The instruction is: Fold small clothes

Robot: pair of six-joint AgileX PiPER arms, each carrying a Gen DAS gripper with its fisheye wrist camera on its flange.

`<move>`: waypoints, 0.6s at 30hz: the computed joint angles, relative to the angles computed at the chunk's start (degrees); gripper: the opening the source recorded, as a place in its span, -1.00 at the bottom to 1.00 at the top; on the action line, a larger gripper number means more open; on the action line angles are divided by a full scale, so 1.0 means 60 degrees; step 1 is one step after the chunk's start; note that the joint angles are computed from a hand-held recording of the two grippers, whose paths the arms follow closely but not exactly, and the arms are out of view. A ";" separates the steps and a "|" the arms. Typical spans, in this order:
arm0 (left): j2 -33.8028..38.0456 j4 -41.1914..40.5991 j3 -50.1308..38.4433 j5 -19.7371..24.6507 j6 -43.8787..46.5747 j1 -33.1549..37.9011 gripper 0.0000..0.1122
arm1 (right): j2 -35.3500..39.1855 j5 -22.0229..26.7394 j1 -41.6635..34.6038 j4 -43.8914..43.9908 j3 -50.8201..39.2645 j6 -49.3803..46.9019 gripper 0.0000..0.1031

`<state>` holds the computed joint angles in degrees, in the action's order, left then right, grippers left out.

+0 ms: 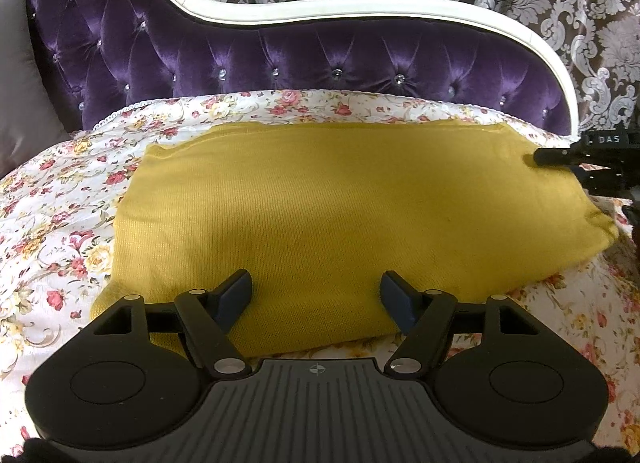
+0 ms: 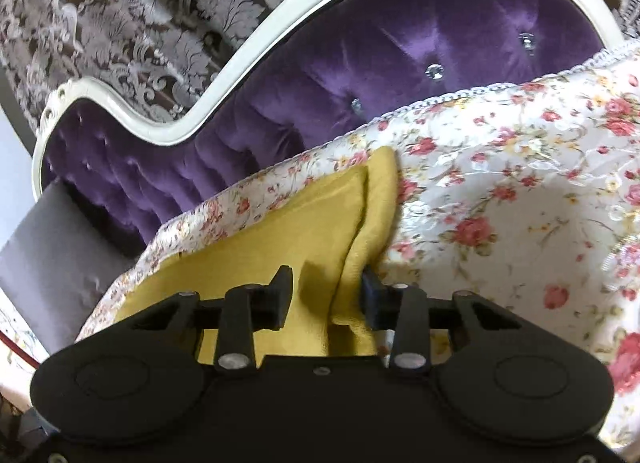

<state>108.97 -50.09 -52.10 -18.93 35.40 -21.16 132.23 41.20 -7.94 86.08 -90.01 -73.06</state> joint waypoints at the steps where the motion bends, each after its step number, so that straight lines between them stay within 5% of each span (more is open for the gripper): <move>1: -0.0004 -0.0036 -0.0002 0.0003 0.0037 -0.0004 0.25 | 0.0059 -0.0018 0.0037 -0.0087 -0.0119 0.0143 -0.06; 7: -0.0006 -0.0053 -0.0006 0.0011 0.0066 0.0004 0.25 | 0.0364 -0.0011 0.0151 -0.0168 -0.0598 0.0615 0.07; 10: -0.0013 -0.0033 -0.0018 0.0045 0.0050 0.0021 0.26 | 0.0159 0.0027 0.0186 0.0466 -0.0107 -0.0234 0.30; 14: -0.0019 0.0016 -0.0001 0.0028 0.0001 0.0017 0.26 | -0.0556 -0.0895 0.0646 0.1477 0.0992 -0.2288 0.73; 18: -0.0008 0.0058 -0.0007 0.0016 -0.0061 0.0007 0.26 | -0.0857 -0.1456 0.0957 0.1437 0.1394 -0.3207 0.75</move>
